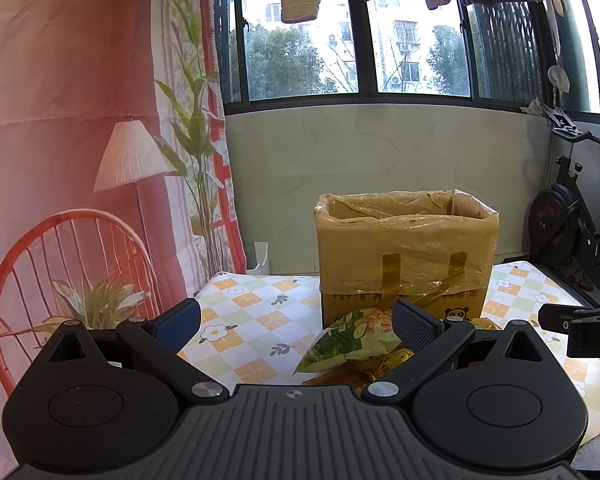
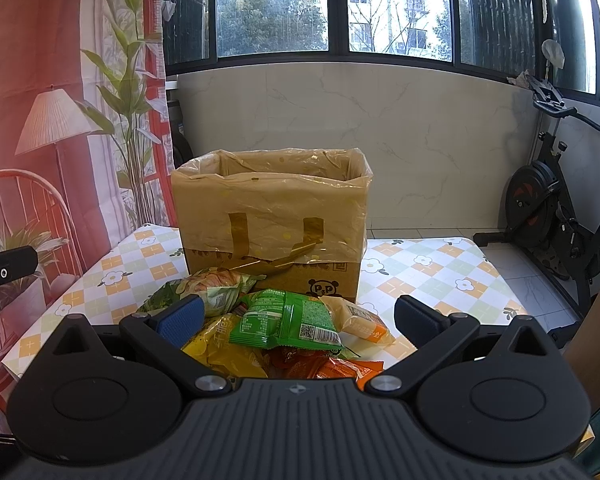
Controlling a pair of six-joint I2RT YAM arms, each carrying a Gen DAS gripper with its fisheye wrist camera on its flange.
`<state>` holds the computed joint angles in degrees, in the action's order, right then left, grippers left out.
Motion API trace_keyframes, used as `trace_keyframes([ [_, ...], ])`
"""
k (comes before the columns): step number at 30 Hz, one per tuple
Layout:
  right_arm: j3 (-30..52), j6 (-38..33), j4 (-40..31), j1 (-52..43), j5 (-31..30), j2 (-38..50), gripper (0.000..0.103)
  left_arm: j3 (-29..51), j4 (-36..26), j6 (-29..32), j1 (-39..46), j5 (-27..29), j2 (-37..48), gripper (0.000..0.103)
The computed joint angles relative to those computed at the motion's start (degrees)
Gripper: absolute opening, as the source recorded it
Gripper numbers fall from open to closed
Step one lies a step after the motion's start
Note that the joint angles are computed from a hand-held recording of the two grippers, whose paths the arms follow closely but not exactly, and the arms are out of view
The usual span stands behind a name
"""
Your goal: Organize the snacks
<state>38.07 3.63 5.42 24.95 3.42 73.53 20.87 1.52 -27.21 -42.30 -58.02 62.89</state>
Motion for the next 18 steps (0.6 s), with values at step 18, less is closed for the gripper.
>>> trace_keyframes([
  [18,-1.6,-1.1,8.8,-5.6,-6.6,2.8,0.103,-0.9,8.5,6.8,4.9,2.0,2.0,0.102],
])
